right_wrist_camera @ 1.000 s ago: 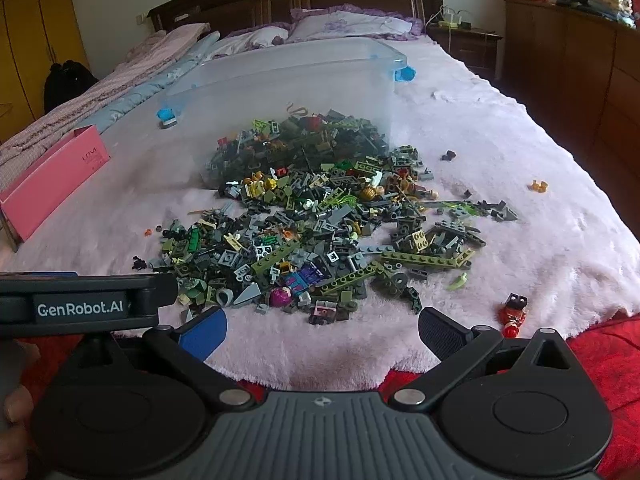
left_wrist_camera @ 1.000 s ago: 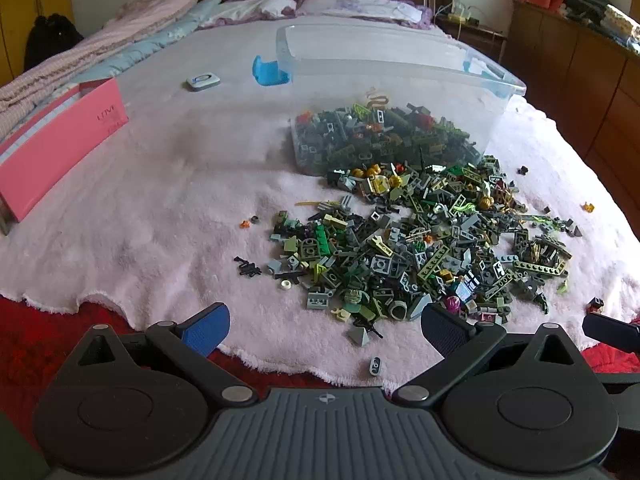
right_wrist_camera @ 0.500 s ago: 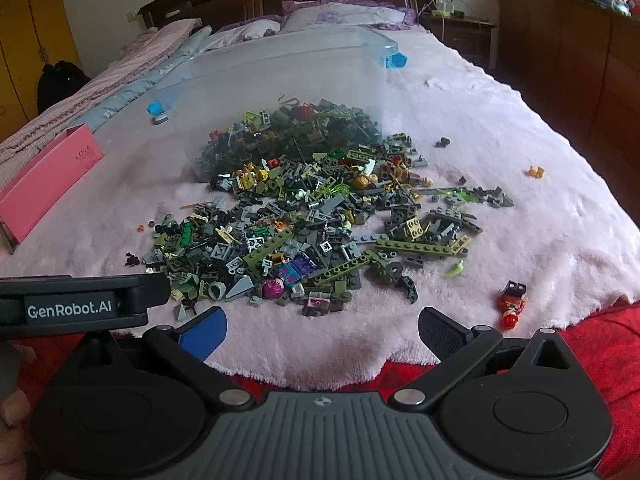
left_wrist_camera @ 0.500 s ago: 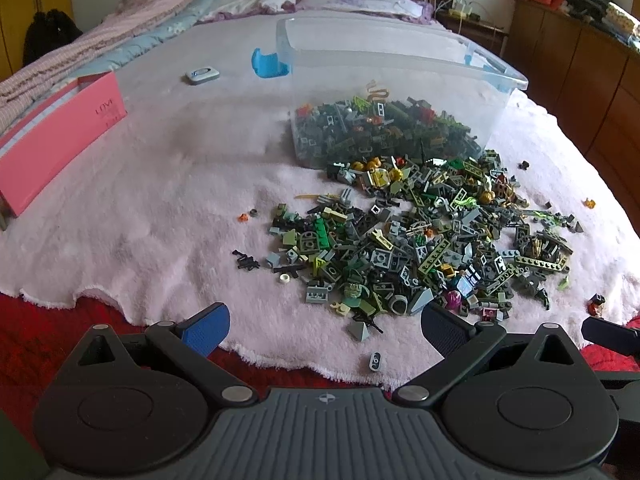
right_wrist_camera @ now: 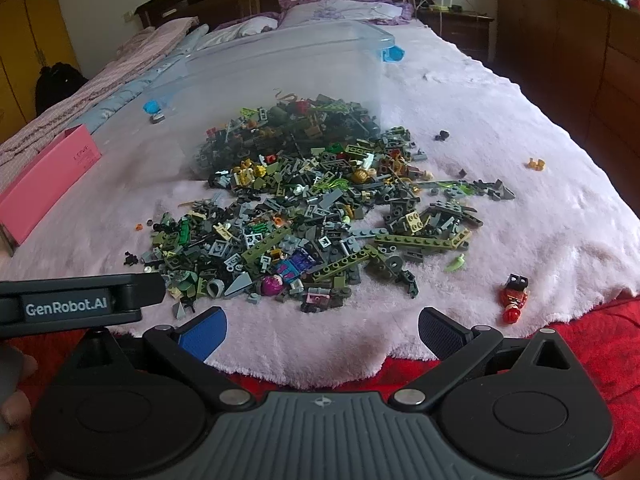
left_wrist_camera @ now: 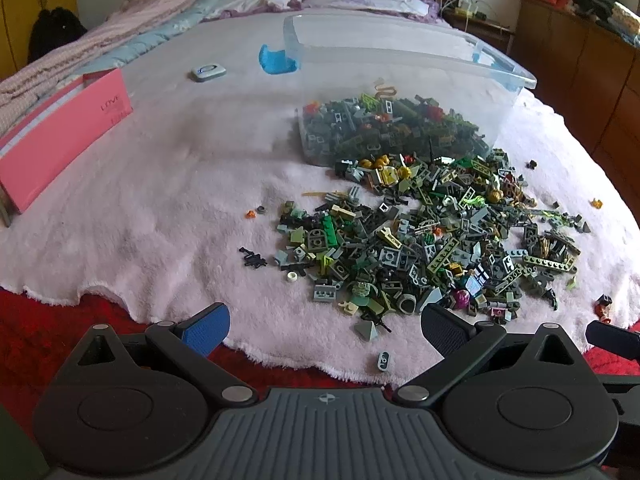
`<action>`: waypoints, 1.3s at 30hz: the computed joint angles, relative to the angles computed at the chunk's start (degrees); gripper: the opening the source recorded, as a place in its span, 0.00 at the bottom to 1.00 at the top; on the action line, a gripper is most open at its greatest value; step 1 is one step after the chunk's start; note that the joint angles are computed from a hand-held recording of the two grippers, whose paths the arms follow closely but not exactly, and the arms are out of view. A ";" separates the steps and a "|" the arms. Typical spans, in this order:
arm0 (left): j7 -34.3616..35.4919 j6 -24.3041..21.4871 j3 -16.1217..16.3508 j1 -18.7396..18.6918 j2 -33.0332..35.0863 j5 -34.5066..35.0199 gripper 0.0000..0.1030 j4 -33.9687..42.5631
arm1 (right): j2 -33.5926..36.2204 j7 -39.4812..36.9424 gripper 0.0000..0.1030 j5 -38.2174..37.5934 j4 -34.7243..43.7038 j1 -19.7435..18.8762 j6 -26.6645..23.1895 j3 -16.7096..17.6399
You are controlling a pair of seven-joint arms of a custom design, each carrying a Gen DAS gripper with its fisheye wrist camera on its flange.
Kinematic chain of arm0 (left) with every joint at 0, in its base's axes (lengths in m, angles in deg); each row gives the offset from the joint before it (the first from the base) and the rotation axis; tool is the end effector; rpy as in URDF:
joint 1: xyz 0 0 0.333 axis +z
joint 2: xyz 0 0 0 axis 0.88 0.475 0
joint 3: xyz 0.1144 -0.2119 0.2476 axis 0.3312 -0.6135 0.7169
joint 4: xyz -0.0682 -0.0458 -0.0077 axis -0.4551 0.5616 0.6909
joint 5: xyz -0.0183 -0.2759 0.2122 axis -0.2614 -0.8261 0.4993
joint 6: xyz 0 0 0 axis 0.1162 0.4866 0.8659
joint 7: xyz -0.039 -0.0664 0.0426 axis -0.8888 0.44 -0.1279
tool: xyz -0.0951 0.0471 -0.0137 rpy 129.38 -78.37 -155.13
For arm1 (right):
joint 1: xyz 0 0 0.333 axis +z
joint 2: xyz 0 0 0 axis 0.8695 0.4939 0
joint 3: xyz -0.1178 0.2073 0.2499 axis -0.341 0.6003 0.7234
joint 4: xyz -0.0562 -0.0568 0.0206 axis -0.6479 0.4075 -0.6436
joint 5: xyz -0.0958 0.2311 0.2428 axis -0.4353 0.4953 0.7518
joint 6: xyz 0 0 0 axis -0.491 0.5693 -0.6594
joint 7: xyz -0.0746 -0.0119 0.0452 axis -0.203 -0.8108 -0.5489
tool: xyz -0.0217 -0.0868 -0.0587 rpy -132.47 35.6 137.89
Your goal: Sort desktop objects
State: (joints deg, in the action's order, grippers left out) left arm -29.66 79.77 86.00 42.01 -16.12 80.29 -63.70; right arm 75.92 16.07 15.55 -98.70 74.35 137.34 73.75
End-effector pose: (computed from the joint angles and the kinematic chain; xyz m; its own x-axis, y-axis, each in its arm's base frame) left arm 0.6295 -0.2180 0.3771 0.2116 -0.9773 0.0104 -0.7742 -0.1741 -0.6085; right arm 0.6427 0.2053 0.3578 0.1717 -0.9706 -0.1684 -0.7646 -0.0235 -0.6441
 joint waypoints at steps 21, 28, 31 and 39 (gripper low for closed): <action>-0.10 -1.28 -0.16 0.45 0.91 -1.94 1.00 0.52 | 0.75 0.56 1.00 0.65 0.57 0.60 -0.67 -1.13; 3.34 0.76 -0.38 1.36 1.97 -3.86 1.00 -0.27 | 1.52 1.45 0.98 -0.99 0.65 2.52 0.51 -3.87; 4.66 1.76 0.37 0.98 2.42 -3.32 1.00 -0.75 | 2.14 -0.28 0.98 -1.40 0.96 -0.06 0.74 -0.97; 6.92 9.20 3.31 0.22 4.48 -4.24 1.00 -3.17 | 4.14 -1.38 0.98 0.02 2.82 -1.67 -3.58 0.60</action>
State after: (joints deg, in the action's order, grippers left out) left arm -22.74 88.97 89.31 42.23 -11.64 76.05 -66.87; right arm 80.06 14.69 15.57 -95.88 72.69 133.76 74.36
